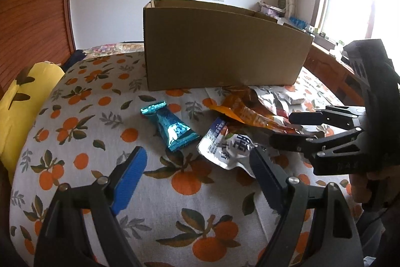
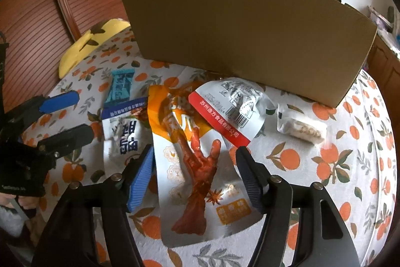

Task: Organize snacks
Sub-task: 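Grasp the orange chicken-feet pouch with the right tool while the left tool grasps the white blue-printed pouch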

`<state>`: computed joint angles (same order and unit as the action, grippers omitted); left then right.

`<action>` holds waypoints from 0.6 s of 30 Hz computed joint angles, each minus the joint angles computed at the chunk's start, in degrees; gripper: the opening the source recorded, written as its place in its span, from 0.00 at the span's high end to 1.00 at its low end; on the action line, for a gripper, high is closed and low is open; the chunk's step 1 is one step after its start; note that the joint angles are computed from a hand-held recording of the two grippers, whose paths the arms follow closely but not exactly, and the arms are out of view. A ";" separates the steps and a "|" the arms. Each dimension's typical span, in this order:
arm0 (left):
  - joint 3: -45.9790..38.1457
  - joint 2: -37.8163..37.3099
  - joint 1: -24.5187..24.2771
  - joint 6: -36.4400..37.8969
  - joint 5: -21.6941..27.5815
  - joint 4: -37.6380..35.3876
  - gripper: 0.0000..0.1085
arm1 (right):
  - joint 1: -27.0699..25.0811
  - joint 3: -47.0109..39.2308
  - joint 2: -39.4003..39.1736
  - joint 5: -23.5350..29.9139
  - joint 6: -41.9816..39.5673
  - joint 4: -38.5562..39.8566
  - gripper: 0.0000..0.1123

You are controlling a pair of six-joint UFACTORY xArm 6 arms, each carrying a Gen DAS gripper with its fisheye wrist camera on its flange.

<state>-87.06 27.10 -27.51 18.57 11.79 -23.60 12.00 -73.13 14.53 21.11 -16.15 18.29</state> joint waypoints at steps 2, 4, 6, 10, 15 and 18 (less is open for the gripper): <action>-0.33 0.39 0.00 -1.05 -0.12 1.18 0.22 | -0.22 -0.48 0.37 0.26 0.08 0.13 0.36; -0.88 0.78 -0.01 -0.63 0.47 0.88 0.22 | -0.32 -1.05 0.98 0.58 0.91 -0.68 0.36; -1.05 0.87 0.07 -0.64 0.83 0.57 0.22 | -0.18 -1.09 1.42 -0.11 1.70 -2.39 0.35; -1.40 1.03 0.22 0.95 1.30 -2.04 0.22 | 0.13 -0.57 1.30 -0.62 5.53 -8.42 0.34; -0.44 0.60 0.14 -0.12 -0.04 -1.31 0.22 | 0.29 0.96 0.13 -1.00 6.86 -11.34 0.49; 0.11 0.33 0.00 0.93 -1.19 -2.34 0.22 | 0.58 2.53 -1.21 -1.47 4.55 -8.19 0.52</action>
